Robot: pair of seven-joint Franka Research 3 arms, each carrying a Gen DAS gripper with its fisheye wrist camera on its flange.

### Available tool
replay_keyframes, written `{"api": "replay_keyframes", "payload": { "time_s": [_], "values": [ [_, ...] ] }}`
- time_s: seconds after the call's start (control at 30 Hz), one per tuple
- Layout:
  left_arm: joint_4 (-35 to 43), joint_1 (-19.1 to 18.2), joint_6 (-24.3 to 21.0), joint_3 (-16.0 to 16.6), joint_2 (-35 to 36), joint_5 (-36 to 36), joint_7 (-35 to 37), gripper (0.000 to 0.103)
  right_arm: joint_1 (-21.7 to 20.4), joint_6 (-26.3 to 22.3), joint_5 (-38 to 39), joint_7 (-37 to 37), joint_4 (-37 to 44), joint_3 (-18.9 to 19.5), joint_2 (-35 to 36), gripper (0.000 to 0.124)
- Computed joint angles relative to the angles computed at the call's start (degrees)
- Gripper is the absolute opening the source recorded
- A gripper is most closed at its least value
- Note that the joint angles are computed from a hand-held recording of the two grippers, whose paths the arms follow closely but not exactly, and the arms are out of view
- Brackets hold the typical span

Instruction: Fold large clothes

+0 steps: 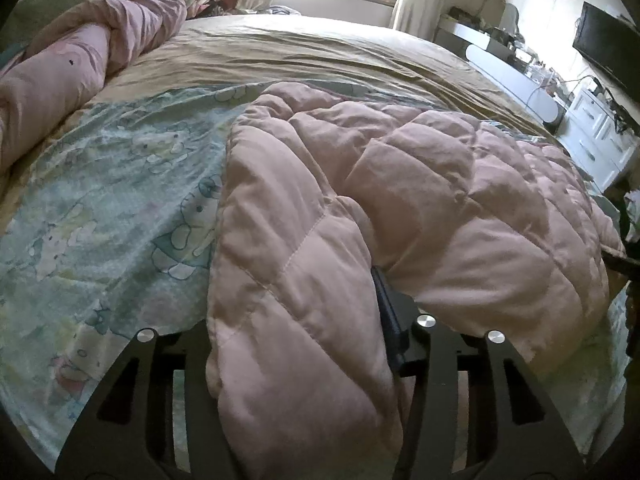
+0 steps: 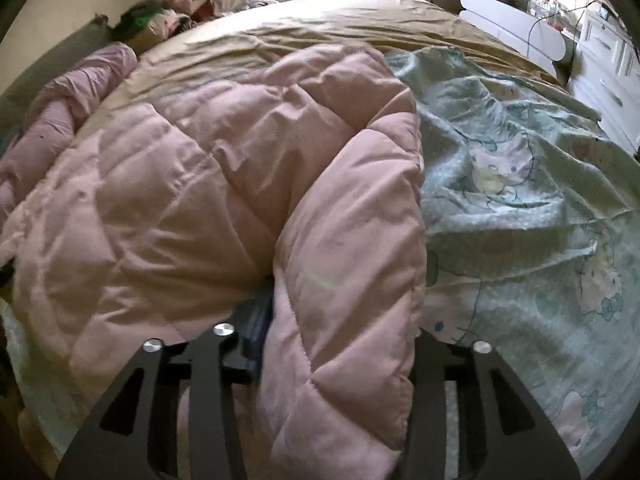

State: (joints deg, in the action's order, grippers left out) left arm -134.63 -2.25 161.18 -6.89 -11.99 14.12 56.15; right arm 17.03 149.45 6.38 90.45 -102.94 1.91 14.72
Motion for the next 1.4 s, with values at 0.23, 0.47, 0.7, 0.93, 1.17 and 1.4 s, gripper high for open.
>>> {"api": "replay_keyframes", "payload": {
  "time_s": [0.23, 0.47, 0.7, 0.93, 1.17, 1.4],
  "values": [
    [-0.5, 0.7, -1.3, -1.3, -1.8, 3.2, -3.6, 0.046, 4.3, 2.2, -15.8, 12.2, -4.0, -3.7, -4.3, 0.079],
    [-1.7, 0.2, -3.2, -1.4, -4.8, 3.7, -4.5, 0.052, 2.2, 8.3, -21.2, 18.2, -12.4, -1.0, -12.7, 0.091],
    [-3.3, -0.6, -5.5, -3.0, -10.8, 3.6, -6.7, 0.082, -1.3, 16.4, -24.1, 23.4, -19.7, 3.9, -22.6, 0.099],
    [-5.3, -0.5, -7.0, -6.7, -19.5, 10.3, -13.2, 0.094, -4.2, 22.3, -19.3, 20.7, -26.7, 9.2, -31.5, 0.099],
    [-6.8, -1.8, -9.1, -10.3, -28.1, 13.4, -17.3, 0.094, -6.2, 24.3, -14.3, 18.3, -32.2, 13.7, -38.5, 0.099],
    [-8.4, -3.7, -11.3, -13.6, -32.6, 15.0, -22.0, 0.094, -10.4, 25.3, -11.0, 19.7, -37.9, 19.7, -45.8, 0.099]
  ]
}}
